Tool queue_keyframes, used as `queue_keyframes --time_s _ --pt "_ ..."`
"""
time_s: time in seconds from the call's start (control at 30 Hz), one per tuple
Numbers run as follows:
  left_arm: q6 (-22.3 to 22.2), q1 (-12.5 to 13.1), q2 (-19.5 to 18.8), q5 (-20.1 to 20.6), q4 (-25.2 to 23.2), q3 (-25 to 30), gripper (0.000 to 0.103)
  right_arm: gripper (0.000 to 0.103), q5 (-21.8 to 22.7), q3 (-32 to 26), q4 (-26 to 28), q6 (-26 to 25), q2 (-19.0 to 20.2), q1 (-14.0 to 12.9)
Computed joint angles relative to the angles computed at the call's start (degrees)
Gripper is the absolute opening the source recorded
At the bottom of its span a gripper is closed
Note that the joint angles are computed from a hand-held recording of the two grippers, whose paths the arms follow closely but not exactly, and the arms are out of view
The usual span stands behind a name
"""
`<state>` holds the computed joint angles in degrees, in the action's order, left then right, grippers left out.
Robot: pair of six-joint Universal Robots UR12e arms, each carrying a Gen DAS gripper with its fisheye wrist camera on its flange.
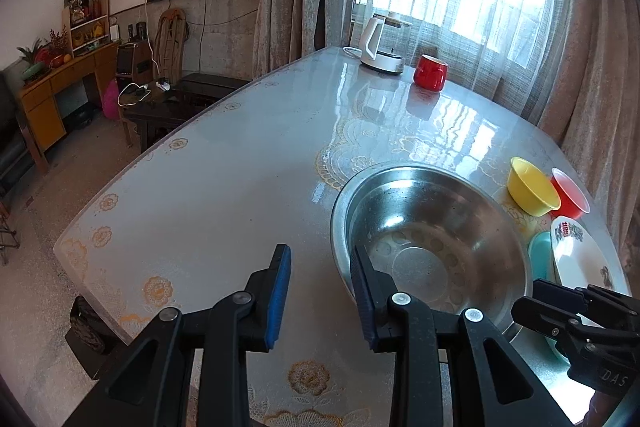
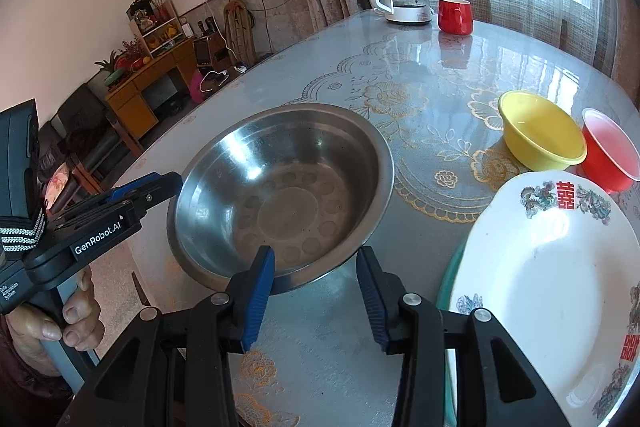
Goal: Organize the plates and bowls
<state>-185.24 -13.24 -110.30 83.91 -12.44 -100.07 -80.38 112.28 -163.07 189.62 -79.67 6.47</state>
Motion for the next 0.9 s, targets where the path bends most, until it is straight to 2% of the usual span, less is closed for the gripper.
queue_keyframes --time_s 0.13,0.3,0.47,0.63,0.67,0.9 --pt "0.0 0.0 0.4 -0.3 1.4 0.0 0.035 0.044 1.3 1.1 -1.8 1.1 -0.8 -0.8" --pt "1.3 -0.5 0.3 -2.6 0.6 1.1 0.037 0.044 0.9 2.6 -4.5 2.7 -2.1 -1.8" --pt "3.9 -1.8 -0.3 -4.9 -0.3 3.2 0.037 0.044 -0.6 4.2 -7.3 8.6 -3.3 -3.8" --pt "5.9 -3.0 -1.6 -8.6 -4.7 6.7 0.037 0.041 -0.5 6.0 -10.8 16.9 -4.4 -7.4" --pt "6.0 -3.2 -1.9 -9.1 -5.7 7.5 0.037 0.037 -1.1 6.0 -10.8 18.0 -4.6 -7.9" --pt "7.6 -5.3 -5.0 -12.7 -11.3 13.8 0.037 0.035 -4.3 4.9 -8.3 23.3 -4.3 -11.2"
